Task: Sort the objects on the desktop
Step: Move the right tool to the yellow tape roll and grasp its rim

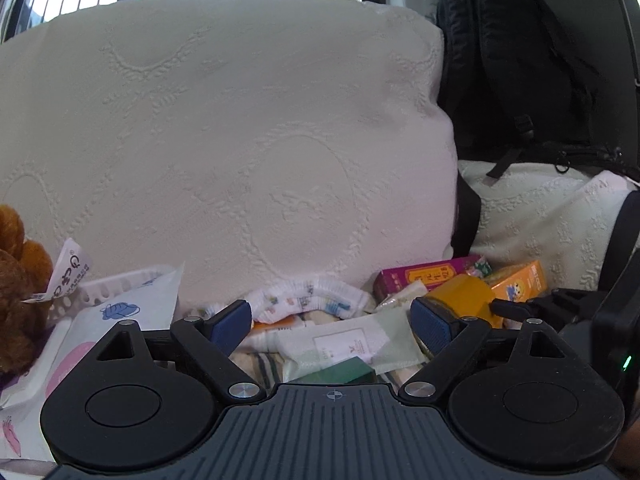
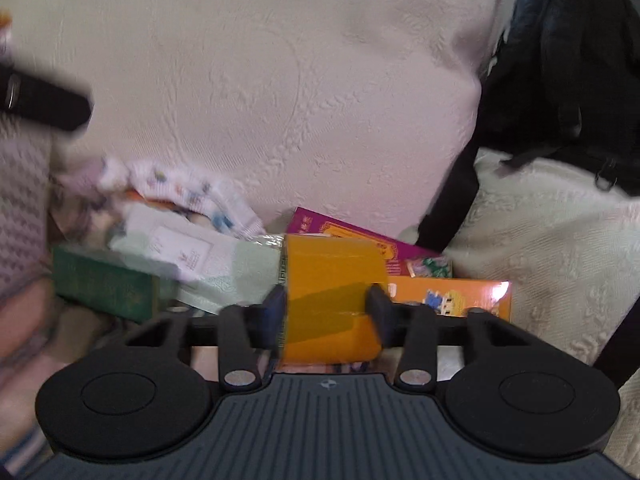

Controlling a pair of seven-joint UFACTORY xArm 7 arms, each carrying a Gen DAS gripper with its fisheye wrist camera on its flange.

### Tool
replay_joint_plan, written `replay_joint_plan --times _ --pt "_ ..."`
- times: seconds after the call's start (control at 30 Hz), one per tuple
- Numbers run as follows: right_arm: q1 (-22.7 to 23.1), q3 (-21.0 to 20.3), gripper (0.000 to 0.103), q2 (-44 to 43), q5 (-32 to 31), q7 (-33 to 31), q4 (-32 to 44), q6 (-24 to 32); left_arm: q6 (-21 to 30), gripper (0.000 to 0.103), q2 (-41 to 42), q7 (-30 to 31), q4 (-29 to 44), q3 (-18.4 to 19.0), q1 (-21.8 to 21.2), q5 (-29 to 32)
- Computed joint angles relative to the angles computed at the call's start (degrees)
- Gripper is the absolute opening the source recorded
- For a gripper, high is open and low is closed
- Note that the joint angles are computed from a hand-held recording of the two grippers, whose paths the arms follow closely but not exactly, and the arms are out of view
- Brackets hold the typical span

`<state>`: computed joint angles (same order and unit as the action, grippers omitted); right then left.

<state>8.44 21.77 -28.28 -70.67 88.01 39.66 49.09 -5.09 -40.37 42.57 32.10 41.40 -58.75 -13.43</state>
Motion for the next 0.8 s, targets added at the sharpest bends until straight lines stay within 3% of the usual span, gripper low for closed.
replay_joint_plan --times 0.07,0.2,0.37,0.43,0.47,0.53,0.57,0.6,0.67,0.8 --pt "1.0 -2.2 0.033 -3.1 2.7 -2.2 -1.8 -2.6 0.4 0.094 -0.5 0.6 -0.5 -0.2 0.4 0.5" --pt "1.3 -3.8 0.008 -11.6 7.8 -2.0 -7.7 -7.7 -0.1 0.096 -1.1 2.2 -2.1 -1.1 1.2 1.6" --pt "0.9 -5.1 0.008 -19.9 16.2 -2.7 -12.0 -8.6 -1.2 0.097 0.8 4.6 -3.0 -1.3 -1.2 3.5" --pt "-0.1 -5.5 0.012 -21.2 18.7 -3.2 -13.0 -9.4 -5.3 0.096 4.9 5.4 -3.8 -3.3 -0.3 5.1" --pt "-0.7 -5.3 0.018 -22.2 19.2 -2.9 -13.7 -10.8 -7.8 0.096 6.5 5.2 -4.5 -4.1 0.4 6.2" --pt "-2.2 -3.3 0.051 -24.1 19.0 -1.6 -14.7 -13.6 -8.6 0.096 5.6 4.7 -5.5 -2.3 -0.8 8.2" --pt "-3.4 -0.6 0.078 -23.8 19.1 -1.4 -14.0 -12.9 -8.1 0.096 4.6 4.0 -5.9 -1.6 -1.2 8.8" --pt "-5.2 2.9 0.088 -22.6 19.1 -1.6 -12.5 -10.9 -7.7 0.096 3.7 3.3 -6.2 -0.8 -1.4 9.4" --pt "-9.2 8.1 0.085 -19.2 17.6 -3.1 -9.3 -9.2 -6.8 0.096 2.9 1.9 -6.6 0.2 -1.2 10.3" --pt "-13.8 12.0 0.085 -9.5 16.8 -4.5 -2.9 -4.5 -5.5 0.096 1.9 0.5 -6.6 2.4 -1.2 11.0"
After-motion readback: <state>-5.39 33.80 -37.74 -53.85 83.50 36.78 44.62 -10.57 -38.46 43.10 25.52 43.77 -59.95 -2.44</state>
